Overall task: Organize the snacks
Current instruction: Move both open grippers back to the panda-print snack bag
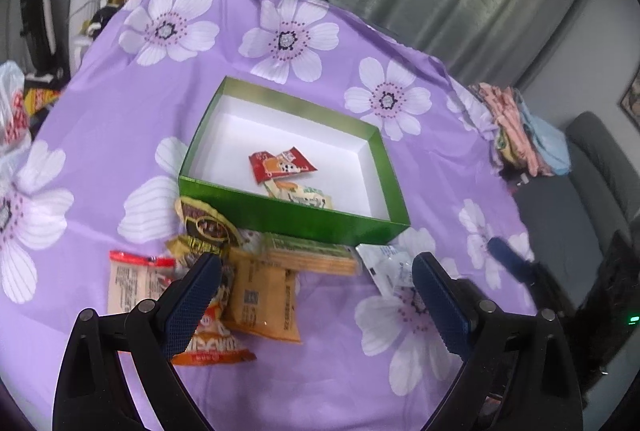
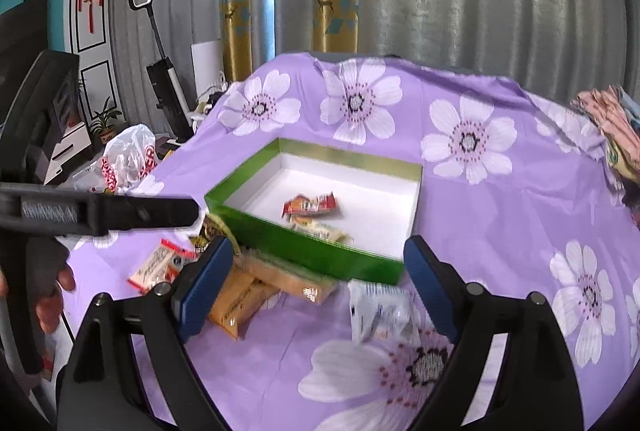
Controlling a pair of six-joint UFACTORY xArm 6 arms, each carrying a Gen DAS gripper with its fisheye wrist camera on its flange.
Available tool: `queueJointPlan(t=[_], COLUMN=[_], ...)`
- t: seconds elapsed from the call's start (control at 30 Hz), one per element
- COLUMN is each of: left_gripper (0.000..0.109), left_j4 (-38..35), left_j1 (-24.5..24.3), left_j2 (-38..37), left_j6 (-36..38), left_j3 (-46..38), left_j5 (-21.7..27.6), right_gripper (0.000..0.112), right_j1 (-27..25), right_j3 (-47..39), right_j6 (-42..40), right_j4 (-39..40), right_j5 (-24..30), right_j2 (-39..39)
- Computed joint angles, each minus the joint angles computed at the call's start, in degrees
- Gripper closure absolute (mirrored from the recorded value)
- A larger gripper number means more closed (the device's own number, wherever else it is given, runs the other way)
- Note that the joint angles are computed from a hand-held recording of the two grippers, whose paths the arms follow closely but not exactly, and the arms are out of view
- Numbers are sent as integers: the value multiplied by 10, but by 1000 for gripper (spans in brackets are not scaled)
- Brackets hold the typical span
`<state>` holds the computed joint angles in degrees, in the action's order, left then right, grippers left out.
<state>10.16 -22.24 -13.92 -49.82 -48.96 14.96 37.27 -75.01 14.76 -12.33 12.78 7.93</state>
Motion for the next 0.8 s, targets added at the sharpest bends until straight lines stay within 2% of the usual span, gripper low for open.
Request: queueJointPlan(t=[0.07,0.13,0.23,0.33,0.4,0.53,0.63,0.7,0.8], left_gripper=[13,13,13,13,13,13,13,13,13], left_j4=[-28,-23,7,-39,-37,76,102,117,83], left_j1=[2,2,4,5,13,26,24,21,22], left_j2=[-18,-36,-56,-78,-92,-110,-110,-107,-98], left_j6=[29,42,46,84,57,-51,-69,-81,-61], left_j3=[29,54,73,100,118,138,144,150,165], left_j5=[-40,-67,-57,-37,-25,3,13,8,-24], right_gripper=[25,25,25,25,25,25,25,25,25], right_j1=[0,-1,-1,0,6,17,28,39,55], right_j3=[14,28,42,53,61,66,64,58,45], right_j6=[-4,-3,-8,-17,-41,-85,-144,-208,-279], right_j4=[8,12,27,43,71,117,183,260,346], right_j5=[4,8,13,14,10,8,8,13,27], right_j2=[-8,-17,-24,-29,-31,-28,-21,-13,1])
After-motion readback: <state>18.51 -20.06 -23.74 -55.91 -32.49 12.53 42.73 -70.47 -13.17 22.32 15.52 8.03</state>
